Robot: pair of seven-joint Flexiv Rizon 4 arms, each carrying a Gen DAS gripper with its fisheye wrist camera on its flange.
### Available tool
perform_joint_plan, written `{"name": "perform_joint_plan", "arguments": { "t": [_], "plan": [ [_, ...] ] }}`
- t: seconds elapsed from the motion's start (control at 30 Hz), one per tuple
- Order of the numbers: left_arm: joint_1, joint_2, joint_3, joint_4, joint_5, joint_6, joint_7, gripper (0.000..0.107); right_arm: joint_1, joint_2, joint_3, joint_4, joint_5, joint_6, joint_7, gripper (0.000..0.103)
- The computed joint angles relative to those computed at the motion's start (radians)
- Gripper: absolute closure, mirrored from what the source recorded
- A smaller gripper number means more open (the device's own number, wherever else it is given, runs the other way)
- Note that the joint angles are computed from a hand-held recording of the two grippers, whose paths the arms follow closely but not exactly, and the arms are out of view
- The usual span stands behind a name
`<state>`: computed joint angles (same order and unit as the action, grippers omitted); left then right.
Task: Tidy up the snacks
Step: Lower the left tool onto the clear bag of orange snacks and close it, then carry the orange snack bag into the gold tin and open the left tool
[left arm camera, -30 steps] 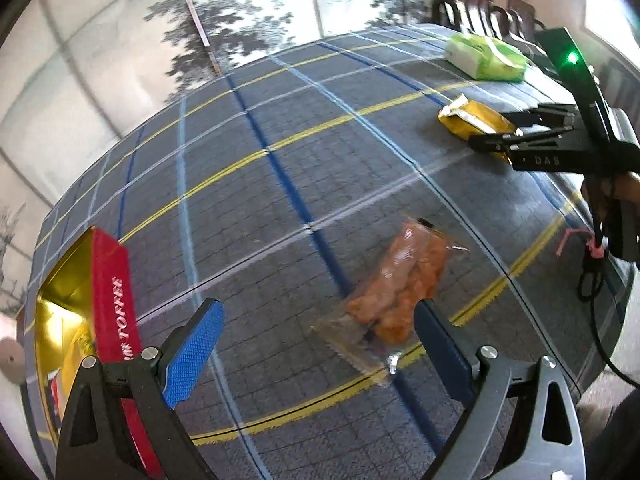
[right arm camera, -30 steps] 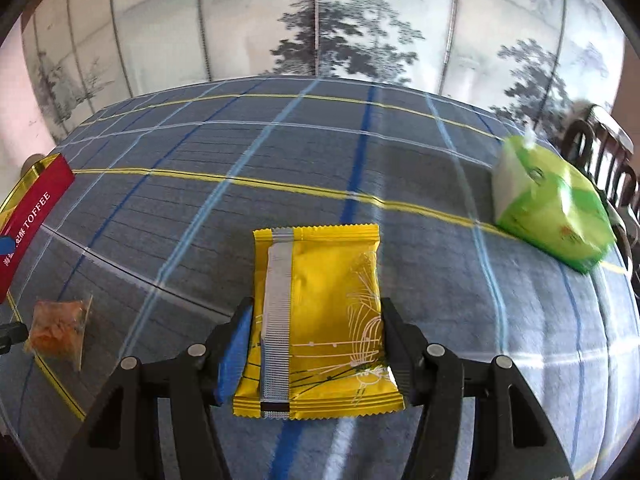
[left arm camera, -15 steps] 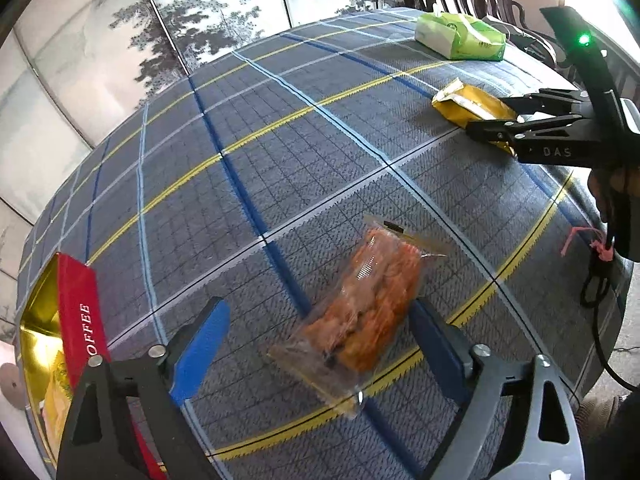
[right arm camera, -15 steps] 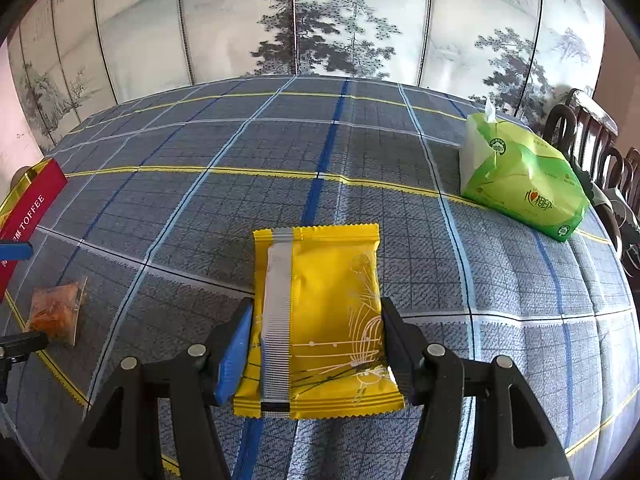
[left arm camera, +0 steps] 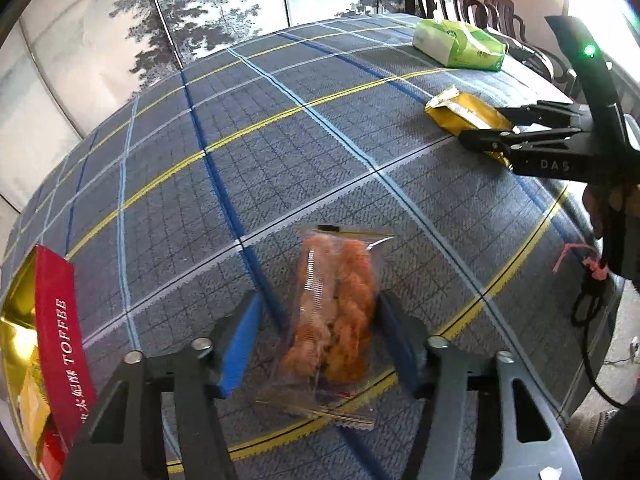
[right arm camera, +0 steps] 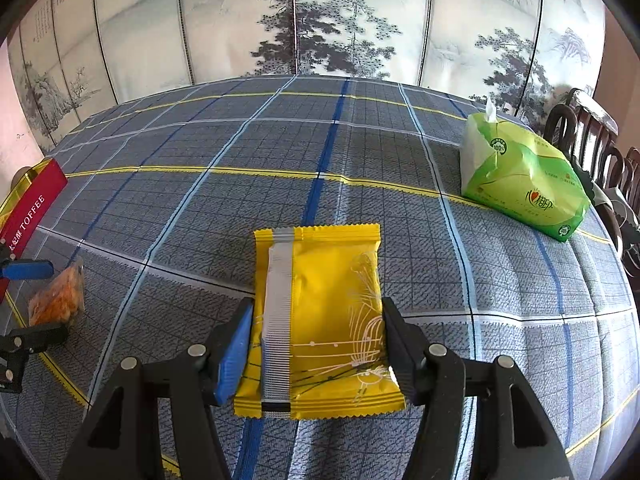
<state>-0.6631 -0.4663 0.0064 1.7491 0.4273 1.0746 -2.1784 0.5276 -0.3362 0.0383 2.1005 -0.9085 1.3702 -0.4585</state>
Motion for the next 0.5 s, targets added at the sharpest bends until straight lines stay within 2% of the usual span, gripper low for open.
{"name": "perform_joint_plan", "arguments": {
  "t": [0.27, 0.5],
  "plan": [
    [0.009, -0.002, 0.001, 0.023, -0.033, 0.057, -0.018, 0.071, -0.001, 0.000, 0.001, 0.001, 0.000, 0.000, 0.000, 0.040],
    [0.000, 0.004, 0.024, 0.028, -0.016, 0.058, -0.067, 0.072, -0.001, 0.000, 0.000, 0.000, 0.000, 0.000, 0.000, 0.040]
  ]
}}
